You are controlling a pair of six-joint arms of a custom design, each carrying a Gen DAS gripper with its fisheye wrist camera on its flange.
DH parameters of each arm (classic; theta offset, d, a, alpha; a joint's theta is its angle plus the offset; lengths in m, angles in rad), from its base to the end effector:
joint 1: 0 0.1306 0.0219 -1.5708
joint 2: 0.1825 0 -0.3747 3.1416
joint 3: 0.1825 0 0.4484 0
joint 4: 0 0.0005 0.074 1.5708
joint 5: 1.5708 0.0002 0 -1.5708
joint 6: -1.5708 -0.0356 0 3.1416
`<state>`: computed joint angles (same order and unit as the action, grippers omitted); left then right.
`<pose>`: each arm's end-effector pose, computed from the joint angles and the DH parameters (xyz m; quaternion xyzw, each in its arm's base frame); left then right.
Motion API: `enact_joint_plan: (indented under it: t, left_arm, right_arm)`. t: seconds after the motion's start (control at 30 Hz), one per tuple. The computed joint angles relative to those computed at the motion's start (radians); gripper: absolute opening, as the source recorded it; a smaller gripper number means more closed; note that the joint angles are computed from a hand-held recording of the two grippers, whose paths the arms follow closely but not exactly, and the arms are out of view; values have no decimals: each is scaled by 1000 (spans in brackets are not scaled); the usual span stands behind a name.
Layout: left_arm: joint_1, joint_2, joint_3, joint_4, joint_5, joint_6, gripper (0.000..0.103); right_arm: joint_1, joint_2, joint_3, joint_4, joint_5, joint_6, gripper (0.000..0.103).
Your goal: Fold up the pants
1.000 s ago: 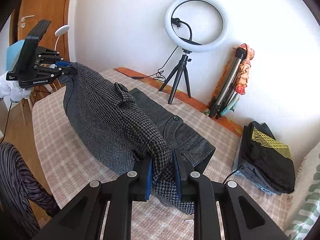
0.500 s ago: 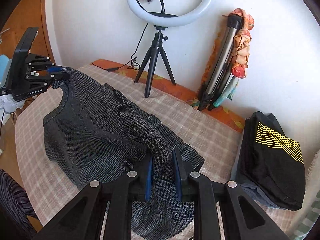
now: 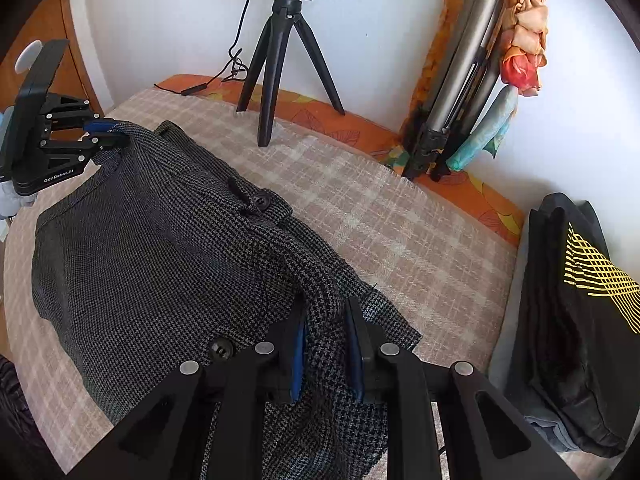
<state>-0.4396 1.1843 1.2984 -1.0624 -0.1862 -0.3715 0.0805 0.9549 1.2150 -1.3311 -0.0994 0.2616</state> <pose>0.4142 -0.1881 0.4599 0.3478 0.8822 0.0781 0.3078 0.3487 0.0312 0.4898 -0.1768 0.9515 0.0256 0.2503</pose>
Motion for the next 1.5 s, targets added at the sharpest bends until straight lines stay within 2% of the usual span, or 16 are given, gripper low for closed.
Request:
enact_joint_plan:
  t: [0.23,0.33,0.4,0.47,0.53,0.6,0.73,0.8,0.93,1.0,1.07,1.23,1.3,1.43,1.5]
  left_arm:
    - [10,59,27,-8,3,8,11]
    - [5,68,26,3,-19,6,17]
    - [1,70,23,15,-45,10,24]
    - [4,76,26,23,-77,24,40]
    - [17,84,34,19,-71,48,46]
    - [21,90,35,25,-108,64,60]
    - [31,90,39,27,-124,92,61]
    - [28,78,35,37,-144,90,64]
    - [42,61,48,39,-109,107,65]
    - [54,74,80,2,-87,134,65]
    - [53,64,85,7,-112,157,65]
    - [24,-17,56,25,-114,124,65]
    - [19,-44,48,17,-86,150,65]
    - [-6,-119,12,4,-15,233,65]
    - [-34,-160,-20,5,-4,265,65]
  right_arm:
    - [-21,48,8,-2,-23,-9,17]
    - [-21,58,3,-7,-14,-9,17]
    - [-30,64,2,-11,-24,-21,20]
    - [-42,67,3,-11,-38,-30,23]
    - [-49,68,1,1,-44,-45,26]
    - [-52,68,0,17,-34,-71,33]
    - [-53,64,0,35,-9,-113,50]
    - [-60,55,1,36,-4,-139,61]
    - [-88,26,3,29,-11,-174,66]
    - [-109,10,6,19,-14,-197,67]
    - [-140,-17,6,1,-44,-227,67]
    - [-197,-121,-26,-52,-118,-254,75]
    - [-207,-165,-48,-78,-125,-274,76]
    - [-203,-267,-109,-122,-83,-340,81]
    - [-206,-317,-142,-147,-86,-366,81]
